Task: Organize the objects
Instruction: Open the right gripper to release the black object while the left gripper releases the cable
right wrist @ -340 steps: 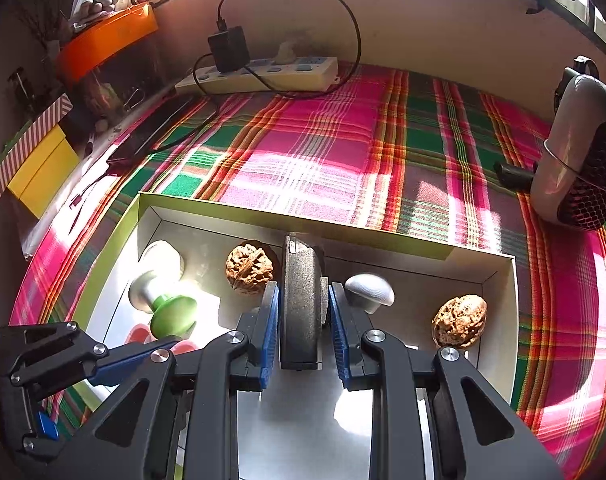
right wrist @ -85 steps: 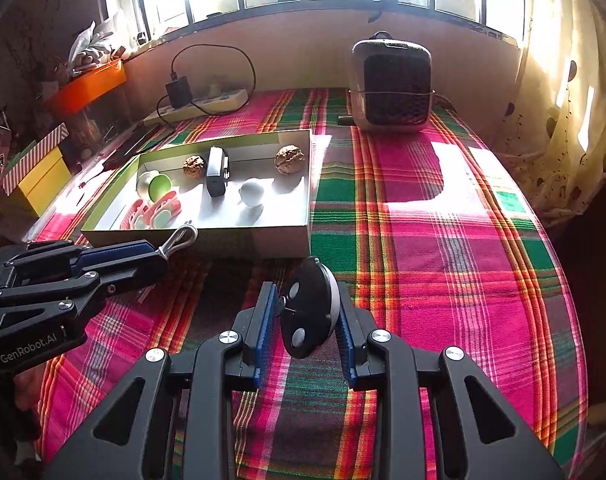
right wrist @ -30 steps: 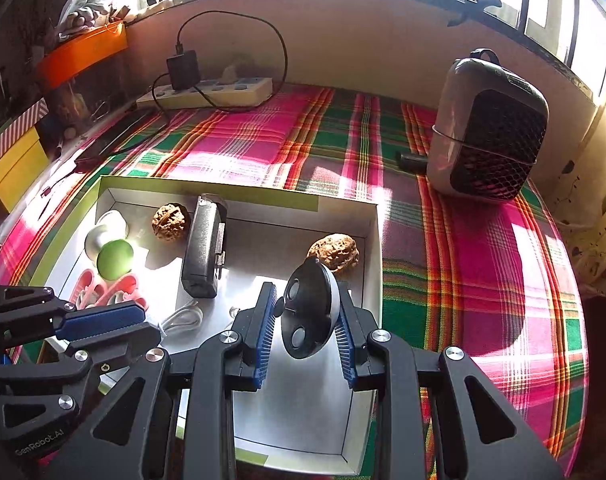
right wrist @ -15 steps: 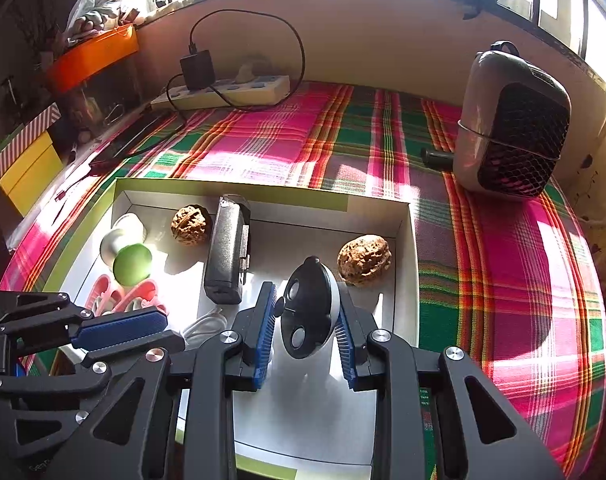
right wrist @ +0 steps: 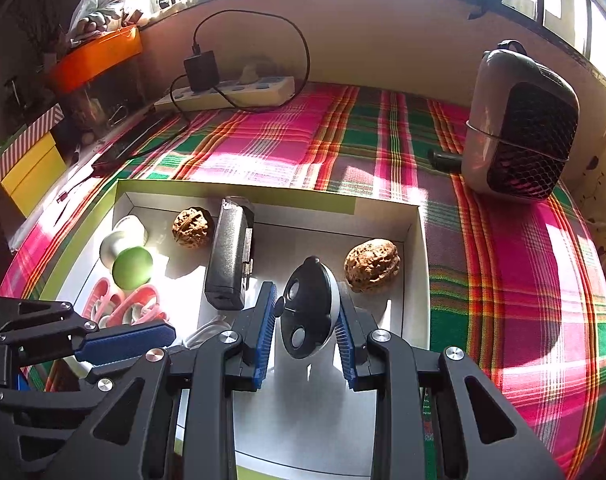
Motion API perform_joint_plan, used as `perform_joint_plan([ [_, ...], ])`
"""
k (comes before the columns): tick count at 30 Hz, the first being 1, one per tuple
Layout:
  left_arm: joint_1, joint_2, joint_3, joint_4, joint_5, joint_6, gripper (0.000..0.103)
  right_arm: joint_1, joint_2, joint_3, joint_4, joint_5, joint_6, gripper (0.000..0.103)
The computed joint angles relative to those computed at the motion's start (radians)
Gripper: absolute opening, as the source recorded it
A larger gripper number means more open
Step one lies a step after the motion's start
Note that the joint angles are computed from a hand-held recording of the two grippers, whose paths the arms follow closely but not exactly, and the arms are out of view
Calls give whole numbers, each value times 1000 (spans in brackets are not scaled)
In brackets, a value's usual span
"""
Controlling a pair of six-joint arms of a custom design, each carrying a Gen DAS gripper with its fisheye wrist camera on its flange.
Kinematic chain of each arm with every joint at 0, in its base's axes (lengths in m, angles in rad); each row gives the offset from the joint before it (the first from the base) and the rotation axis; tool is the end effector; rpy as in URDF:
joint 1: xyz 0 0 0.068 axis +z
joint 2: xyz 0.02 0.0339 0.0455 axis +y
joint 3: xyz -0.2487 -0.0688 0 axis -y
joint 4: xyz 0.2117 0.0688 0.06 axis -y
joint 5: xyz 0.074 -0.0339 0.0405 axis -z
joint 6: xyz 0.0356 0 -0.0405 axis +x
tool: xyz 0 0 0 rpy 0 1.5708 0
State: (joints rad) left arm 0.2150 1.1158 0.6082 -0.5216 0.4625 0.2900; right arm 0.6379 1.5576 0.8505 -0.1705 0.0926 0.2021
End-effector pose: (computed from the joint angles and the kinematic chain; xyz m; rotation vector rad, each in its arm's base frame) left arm 0.1787 0.0228 0.1957 0.2550 2.4728 -0.3935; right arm 0.2322 0.1680 0.1861 -0.4917 2.4109 0.2582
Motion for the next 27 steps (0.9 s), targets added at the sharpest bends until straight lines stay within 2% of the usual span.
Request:
perform_joint_plan([
  [13,-11,2,-2,7,-4,-9,14,6,-1,-10,19,18,-8,33],
  [18,-13,1,-3,9,-5,-8,14,8,-4,-15,26,29,-6,42],
  [23,-13,-1,-5,11,-9,-7,16,7,-6,-15,27,27,-6,44],
  [27,-9,-1,-1,12,-14,-3,21,6,-12,-20,29,26,-2,49],
])
